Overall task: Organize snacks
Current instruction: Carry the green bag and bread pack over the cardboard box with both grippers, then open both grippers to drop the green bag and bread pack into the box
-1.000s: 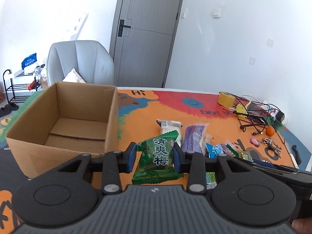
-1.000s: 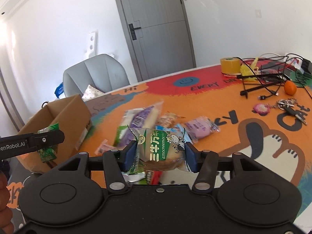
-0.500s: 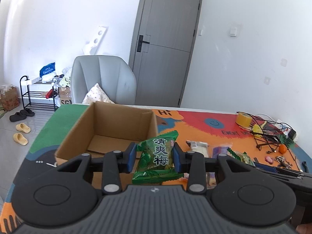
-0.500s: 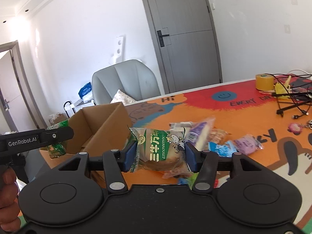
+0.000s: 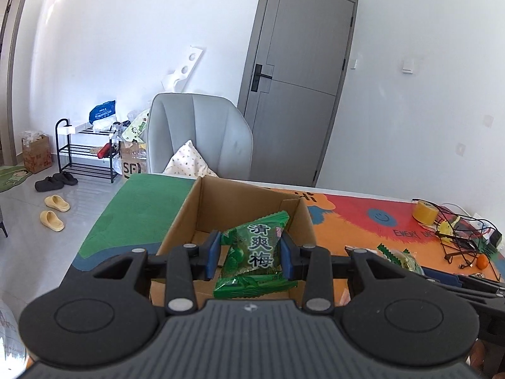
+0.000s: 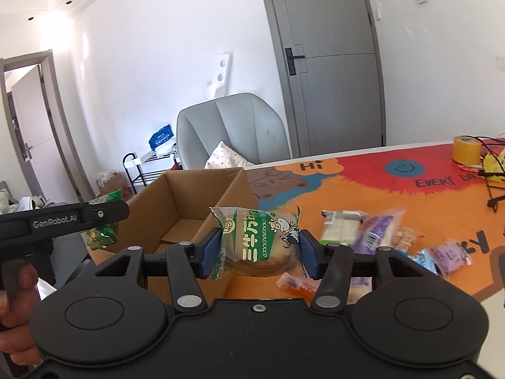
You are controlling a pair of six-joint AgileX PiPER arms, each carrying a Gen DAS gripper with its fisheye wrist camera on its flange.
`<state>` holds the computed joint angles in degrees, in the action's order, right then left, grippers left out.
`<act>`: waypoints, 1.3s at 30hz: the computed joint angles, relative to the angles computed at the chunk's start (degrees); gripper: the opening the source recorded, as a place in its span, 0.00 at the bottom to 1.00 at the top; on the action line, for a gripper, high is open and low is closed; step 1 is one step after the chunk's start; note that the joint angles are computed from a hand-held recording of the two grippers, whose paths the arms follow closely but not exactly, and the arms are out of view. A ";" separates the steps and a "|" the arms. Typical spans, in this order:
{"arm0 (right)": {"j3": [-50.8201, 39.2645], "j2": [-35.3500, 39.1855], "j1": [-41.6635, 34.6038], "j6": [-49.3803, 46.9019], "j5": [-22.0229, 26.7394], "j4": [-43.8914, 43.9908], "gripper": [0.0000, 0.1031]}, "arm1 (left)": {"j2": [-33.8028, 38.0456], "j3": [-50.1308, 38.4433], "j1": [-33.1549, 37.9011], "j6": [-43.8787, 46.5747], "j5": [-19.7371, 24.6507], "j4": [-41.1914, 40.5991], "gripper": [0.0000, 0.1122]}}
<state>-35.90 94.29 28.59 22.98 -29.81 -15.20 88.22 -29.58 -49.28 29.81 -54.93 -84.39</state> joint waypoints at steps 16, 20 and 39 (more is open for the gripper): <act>-11.07 5.48 5.51 0.31 3.98 0.80 0.51 | -2.12 0.75 14.19 -1.82 8.87 7.44 0.43; -13.66 7.17 6.42 1.03 4.87 0.12 0.51 | -4.15 2.72 14.30 -2.52 8.58 6.54 0.46; -19.68 10.53 9.97 6.19 8.11 -2.18 0.73 | -9.75 7.91 15.44 -4.22 8.88 3.70 0.70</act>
<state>-55.58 104.82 38.56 29.16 -21.71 -17.38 78.48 -21.67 -33.85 25.60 -46.06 -80.69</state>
